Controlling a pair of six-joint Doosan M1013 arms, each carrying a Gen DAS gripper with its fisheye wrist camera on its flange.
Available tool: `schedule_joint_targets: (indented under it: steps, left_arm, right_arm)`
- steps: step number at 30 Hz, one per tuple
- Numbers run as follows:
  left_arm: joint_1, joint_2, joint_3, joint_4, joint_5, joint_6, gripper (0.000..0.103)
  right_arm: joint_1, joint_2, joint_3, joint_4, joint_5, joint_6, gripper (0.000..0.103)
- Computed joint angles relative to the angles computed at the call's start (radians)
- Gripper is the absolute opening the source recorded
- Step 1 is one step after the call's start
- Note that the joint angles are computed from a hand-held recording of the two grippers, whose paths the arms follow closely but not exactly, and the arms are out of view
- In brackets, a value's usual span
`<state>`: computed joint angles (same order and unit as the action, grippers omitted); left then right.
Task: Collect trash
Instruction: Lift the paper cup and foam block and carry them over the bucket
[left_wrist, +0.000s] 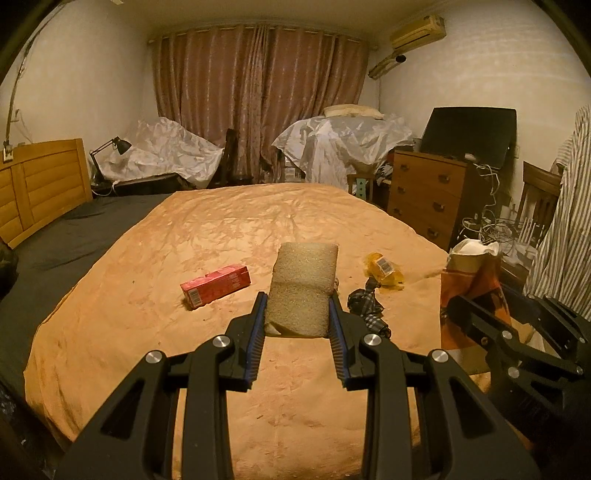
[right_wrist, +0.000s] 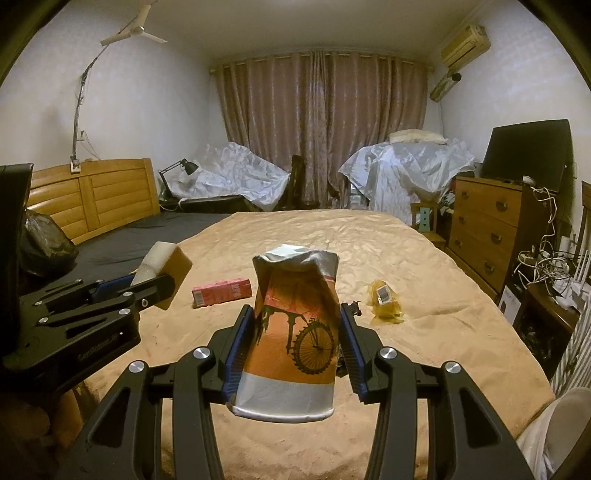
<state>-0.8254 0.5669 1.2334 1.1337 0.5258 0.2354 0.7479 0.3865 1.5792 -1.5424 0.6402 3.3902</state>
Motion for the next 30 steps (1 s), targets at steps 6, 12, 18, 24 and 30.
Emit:
schedule_joint_targets:
  steps: [6, 12, 18, 24, 30]
  left_arm:
    - [-0.013, 0.001, -0.012, 0.013, -0.016, 0.017, 0.030]
    - [-0.034, 0.025, -0.063, -0.047, -0.065, 0.115, 0.030]
    - [-0.067, 0.065, -0.135, -0.200, -0.125, 0.309, 0.030]
    - [-0.102, 0.118, -0.224, -0.435, -0.152, 0.574, 0.030]
    - [-0.135, 0.188, -0.340, -0.693, -0.126, 0.854, 0.031]
  right_arm:
    - [0.002, -0.015, 0.003, 0.000, 0.025, 0.006, 0.047]
    - [0.006, -0.080, 0.059, 0.019, 0.110, 0.004, 0.047]
    - [0.009, -0.176, 0.159, 0.037, 0.235, 0.018, 0.047]
    - [-0.005, -0.277, 0.265, 0.079, 0.324, 0.013, 0.048]
    - [-0.035, -0.365, 0.365, 0.130, 0.379, 0.008, 0.048]
